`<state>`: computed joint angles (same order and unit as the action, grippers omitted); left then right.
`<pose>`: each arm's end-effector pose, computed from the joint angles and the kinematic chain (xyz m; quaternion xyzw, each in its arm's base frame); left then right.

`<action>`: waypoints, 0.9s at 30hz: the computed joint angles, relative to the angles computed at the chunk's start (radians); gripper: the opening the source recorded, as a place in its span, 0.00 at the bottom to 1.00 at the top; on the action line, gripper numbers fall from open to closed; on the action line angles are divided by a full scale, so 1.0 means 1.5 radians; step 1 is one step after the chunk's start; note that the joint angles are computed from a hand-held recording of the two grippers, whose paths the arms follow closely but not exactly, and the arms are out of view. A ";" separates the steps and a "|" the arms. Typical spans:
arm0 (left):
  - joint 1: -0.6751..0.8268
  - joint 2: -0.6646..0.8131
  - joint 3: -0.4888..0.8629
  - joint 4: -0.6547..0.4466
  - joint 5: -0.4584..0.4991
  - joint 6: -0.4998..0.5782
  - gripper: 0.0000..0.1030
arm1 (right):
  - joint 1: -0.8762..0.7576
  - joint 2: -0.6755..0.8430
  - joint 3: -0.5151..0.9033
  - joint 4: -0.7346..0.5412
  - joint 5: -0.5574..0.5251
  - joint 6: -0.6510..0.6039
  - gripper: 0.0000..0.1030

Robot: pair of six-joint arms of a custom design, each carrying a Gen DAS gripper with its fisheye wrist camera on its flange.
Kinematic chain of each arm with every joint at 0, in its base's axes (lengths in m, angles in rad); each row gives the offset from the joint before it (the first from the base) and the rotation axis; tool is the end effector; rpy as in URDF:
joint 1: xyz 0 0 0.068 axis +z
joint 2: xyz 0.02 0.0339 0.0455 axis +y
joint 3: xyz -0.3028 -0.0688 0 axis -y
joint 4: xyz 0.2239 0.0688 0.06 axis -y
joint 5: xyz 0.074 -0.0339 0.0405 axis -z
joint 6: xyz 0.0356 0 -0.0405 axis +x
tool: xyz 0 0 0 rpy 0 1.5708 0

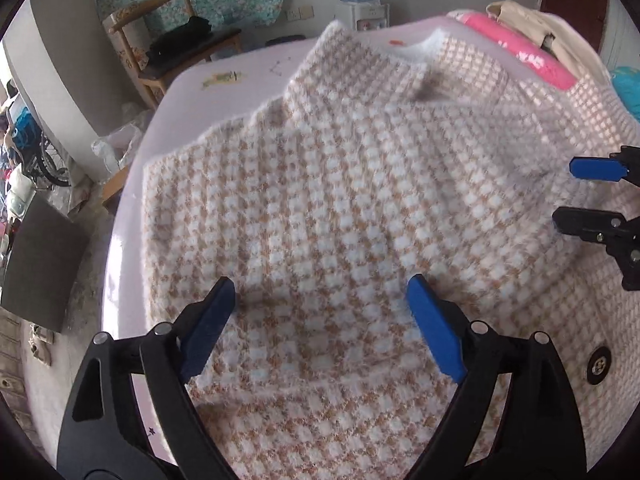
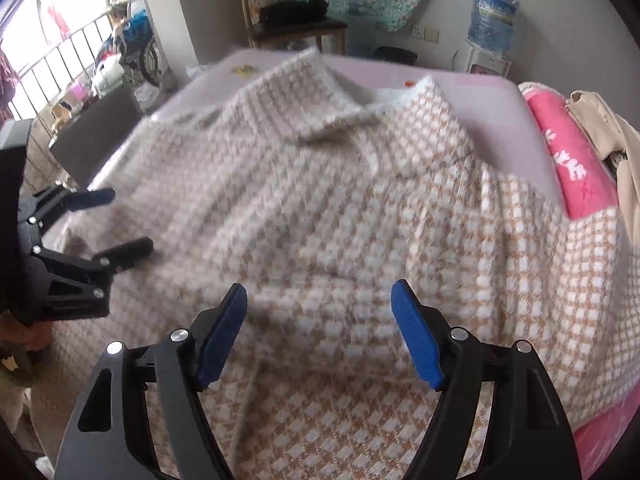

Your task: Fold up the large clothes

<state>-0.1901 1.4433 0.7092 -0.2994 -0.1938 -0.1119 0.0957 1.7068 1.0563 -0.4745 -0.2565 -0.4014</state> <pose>0.2406 -0.0393 0.2148 0.0119 0.9599 0.0525 0.2752 0.3200 0.0398 0.2278 -0.2653 0.9306 0.0899 0.2357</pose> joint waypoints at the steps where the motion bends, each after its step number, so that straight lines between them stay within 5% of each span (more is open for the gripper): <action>1: 0.006 -0.003 -0.013 0.023 0.003 -0.011 0.90 | -0.002 -0.013 -0.028 0.041 -0.008 0.002 0.73; 4: 0.034 -0.001 -0.015 0.024 0.040 -0.018 0.92 | 0.010 -0.031 -0.016 0.010 0.006 0.038 0.73; 12: 0.025 -0.019 -0.031 0.029 0.018 -0.029 0.93 | 0.013 -0.044 -0.043 0.041 0.044 0.035 0.74; 18: 0.023 -0.020 -0.024 0.013 0.011 -0.043 0.93 | -0.131 -0.105 0.012 -0.076 -0.068 0.015 0.74; 21: 0.023 -0.013 -0.018 0.009 0.012 -0.043 0.93 | -0.260 -0.077 0.084 -0.128 -0.108 -0.004 0.74; 27: 0.023 -0.009 -0.016 0.011 0.014 -0.045 0.93 | -0.495 0.116 0.377 -0.257 -0.153 0.063 0.74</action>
